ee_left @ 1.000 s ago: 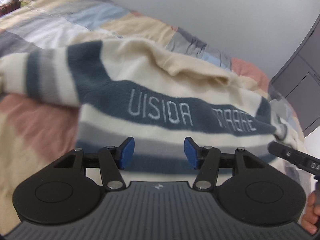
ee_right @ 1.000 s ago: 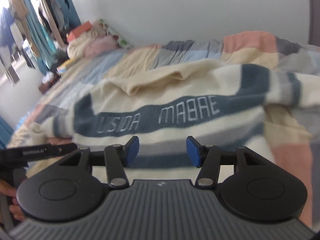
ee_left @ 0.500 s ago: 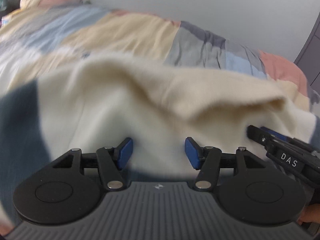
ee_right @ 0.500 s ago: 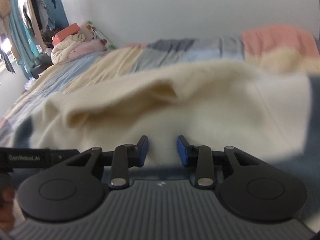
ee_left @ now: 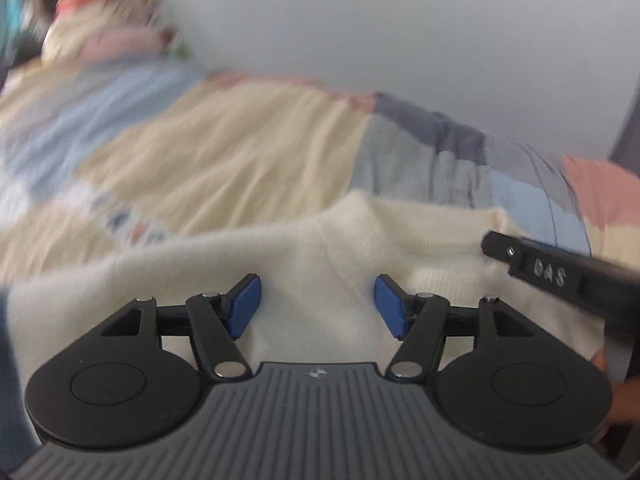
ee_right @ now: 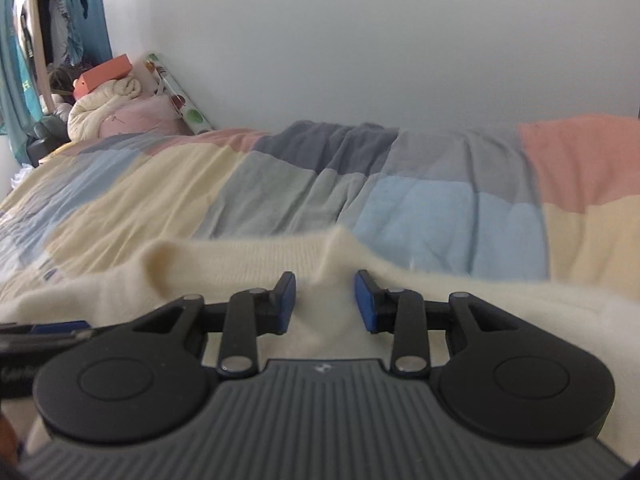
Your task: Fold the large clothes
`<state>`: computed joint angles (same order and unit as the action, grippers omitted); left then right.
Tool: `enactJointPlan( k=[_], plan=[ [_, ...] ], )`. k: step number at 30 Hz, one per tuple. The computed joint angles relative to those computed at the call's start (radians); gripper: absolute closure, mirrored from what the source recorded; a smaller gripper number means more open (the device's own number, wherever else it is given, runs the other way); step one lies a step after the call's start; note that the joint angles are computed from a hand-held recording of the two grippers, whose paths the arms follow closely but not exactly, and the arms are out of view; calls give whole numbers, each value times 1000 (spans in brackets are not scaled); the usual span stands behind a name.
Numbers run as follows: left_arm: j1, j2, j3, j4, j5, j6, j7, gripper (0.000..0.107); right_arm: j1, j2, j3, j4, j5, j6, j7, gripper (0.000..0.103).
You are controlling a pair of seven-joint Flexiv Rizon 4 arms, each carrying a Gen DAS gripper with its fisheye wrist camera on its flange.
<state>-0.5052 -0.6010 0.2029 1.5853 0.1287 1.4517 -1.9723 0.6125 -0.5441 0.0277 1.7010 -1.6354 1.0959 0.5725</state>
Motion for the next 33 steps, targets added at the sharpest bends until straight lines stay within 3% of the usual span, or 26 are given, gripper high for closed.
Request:
enactJointPlan(
  k=[6, 10, 13, 16, 25, 33],
  plan=[
    [72, 66, -94, 100, -77, 10, 18, 39, -1, 39, 19, 43, -25, -12, 24, 67],
    [116, 160, -161, 219, -131, 3, 39, 39, 10, 87, 56, 105, 28, -43, 16, 67],
    [157, 259, -227, 340, -198, -25, 54, 39, 33, 139, 89, 170, 67, -88, -23, 67],
    [139, 353, -222, 437, -187, -52, 29, 39, 54, 190, 130, 233, 130, -112, -52, 67],
    [132, 693, -279, 801, -173, -63, -73, 39, 132, 355, 256, 428, 271, -167, 129, 67],
    [118, 979, -332, 1013, -148, -132, -156, 39, 230, 438, 365, 503, 478, -269, 155, 67]
  ],
)
